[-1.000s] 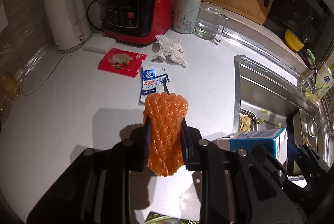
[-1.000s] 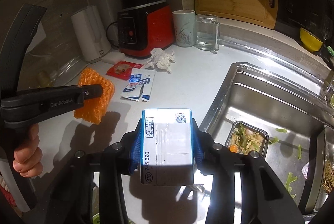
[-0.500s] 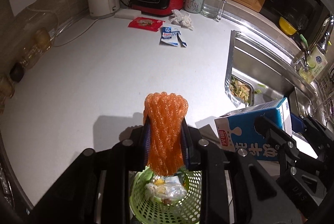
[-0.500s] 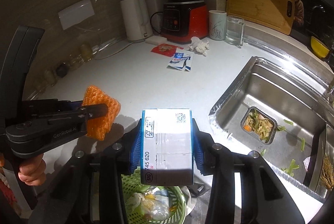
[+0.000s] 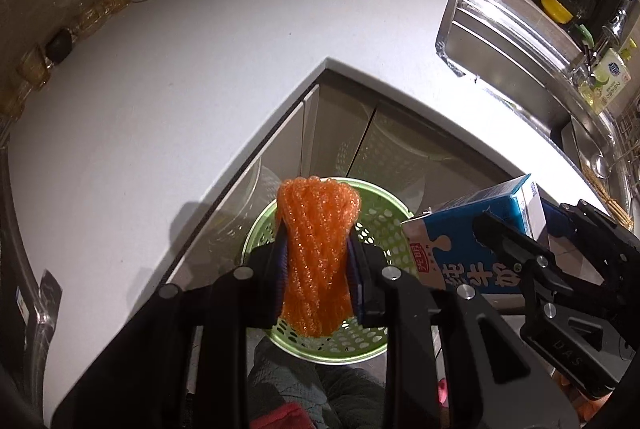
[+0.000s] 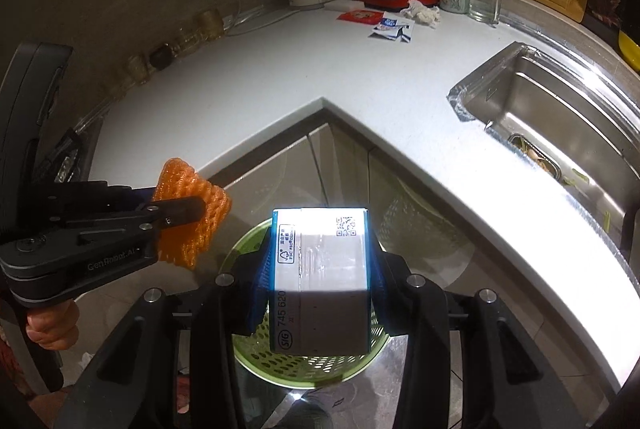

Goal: Collect trash
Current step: 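Carry the carton and net over the basket and open both tools to drop them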

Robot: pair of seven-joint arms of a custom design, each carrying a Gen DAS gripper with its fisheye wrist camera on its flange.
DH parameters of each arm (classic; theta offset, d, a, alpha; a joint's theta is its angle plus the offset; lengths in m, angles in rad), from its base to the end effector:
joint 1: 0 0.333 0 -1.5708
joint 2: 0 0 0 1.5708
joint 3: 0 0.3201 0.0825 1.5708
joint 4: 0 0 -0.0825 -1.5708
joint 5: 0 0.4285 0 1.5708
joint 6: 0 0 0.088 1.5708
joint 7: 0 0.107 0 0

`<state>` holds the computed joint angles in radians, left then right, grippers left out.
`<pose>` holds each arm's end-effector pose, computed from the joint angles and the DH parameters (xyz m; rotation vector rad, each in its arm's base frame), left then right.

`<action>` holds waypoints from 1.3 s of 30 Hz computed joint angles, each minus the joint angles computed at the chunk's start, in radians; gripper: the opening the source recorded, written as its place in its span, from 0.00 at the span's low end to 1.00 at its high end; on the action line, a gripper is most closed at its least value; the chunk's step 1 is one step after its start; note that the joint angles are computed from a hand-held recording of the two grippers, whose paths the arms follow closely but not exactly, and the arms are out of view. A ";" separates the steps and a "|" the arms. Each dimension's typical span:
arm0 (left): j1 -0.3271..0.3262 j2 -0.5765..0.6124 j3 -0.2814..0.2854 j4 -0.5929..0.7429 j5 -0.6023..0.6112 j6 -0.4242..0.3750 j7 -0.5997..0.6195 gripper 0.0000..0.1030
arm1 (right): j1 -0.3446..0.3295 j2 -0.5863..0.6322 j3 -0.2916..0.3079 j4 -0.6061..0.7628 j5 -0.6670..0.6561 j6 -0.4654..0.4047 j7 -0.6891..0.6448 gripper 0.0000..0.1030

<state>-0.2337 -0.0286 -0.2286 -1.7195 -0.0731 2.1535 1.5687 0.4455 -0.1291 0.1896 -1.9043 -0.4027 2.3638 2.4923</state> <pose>0.5665 -0.2877 0.6290 -1.5518 2.4343 -0.6261 0.4907 0.3629 0.6143 -1.7142 1.8507 -0.5069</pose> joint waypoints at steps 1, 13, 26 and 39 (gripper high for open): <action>0.001 -0.011 0.001 -0.017 -0.001 0.000 -0.002 0.24 | 0.002 0.002 0.001 -0.007 0.007 0.005 0.000 0.41; 0.010 -0.076 -0.003 -0.117 0.011 0.004 -0.039 0.25 | 0.020 0.035 -0.003 0.002 0.066 -0.020 -0.041 0.64; 0.000 -0.053 -0.009 -0.113 -0.002 -0.018 -0.022 0.35 | 0.000 -0.040 0.007 -0.023 -0.041 -0.094 0.022 0.76; -0.023 -0.036 -0.020 -0.083 0.023 -0.024 -0.046 0.83 | -0.025 -0.082 0.008 -0.066 -0.035 -0.102 0.045 0.76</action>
<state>-0.2565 -0.0647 -0.2486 -1.8021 -0.0498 2.1299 1.5227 0.4204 -0.2116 0.1977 -1.9704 -0.4377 2.2616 2.5371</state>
